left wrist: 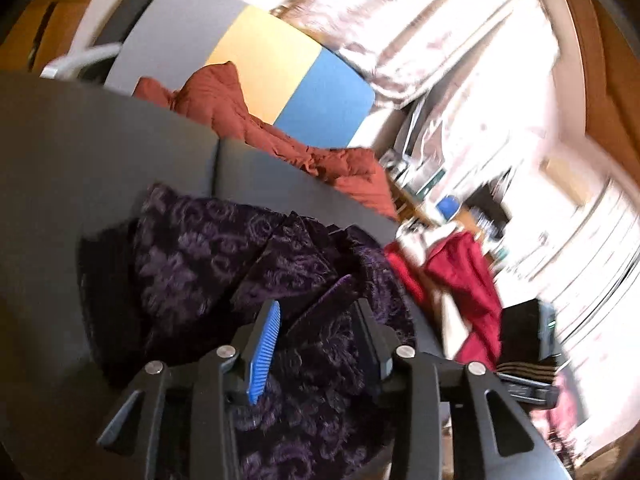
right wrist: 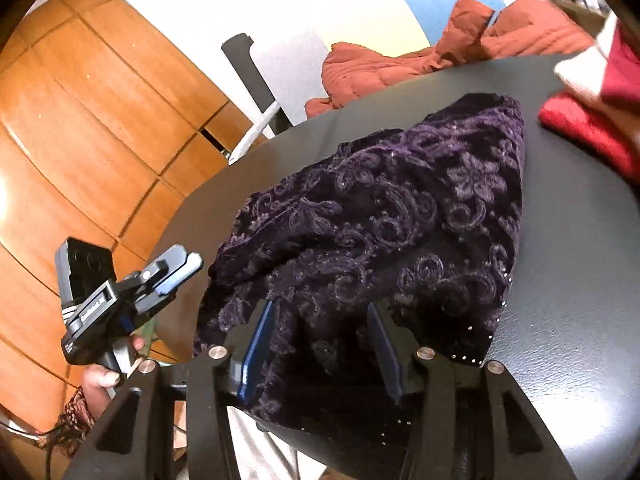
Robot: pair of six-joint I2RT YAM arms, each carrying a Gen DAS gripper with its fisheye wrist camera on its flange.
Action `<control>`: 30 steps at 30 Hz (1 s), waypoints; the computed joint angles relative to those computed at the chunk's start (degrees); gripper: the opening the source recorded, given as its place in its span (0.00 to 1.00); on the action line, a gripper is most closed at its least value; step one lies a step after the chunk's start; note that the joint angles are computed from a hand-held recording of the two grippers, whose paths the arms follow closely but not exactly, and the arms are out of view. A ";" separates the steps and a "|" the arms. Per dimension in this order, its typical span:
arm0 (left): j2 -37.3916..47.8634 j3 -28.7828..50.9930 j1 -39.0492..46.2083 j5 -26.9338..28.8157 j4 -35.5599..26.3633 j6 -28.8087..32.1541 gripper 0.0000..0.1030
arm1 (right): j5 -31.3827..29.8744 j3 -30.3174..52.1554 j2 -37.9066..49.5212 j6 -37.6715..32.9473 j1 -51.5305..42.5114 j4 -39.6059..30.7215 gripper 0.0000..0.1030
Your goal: Fold clothes
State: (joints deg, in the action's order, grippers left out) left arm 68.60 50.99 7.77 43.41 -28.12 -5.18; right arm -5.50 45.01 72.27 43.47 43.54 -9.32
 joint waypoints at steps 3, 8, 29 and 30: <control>5.58 7.26 -4.83 -5.80 -3.83 3.84 0.37 | 0.87 1.55 1.10 0.78 0.59 0.36 0.49; 12.84 14.06 -10.15 -13.10 -5.98 5.42 0.37 | 1.09 9.38 7.66 -4.83 1.75 -5.34 0.50; 7.76 -2.48 -2.73 -13.65 5.54 0.31 0.37 | 12.94 -0.06 -24.33 0.89 -8.33 -27.65 0.03; 7.56 -3.23 -3.28 -14.55 6.45 0.40 0.37 | 10.66 -0.74 -26.71 1.92 -12.27 -31.71 0.03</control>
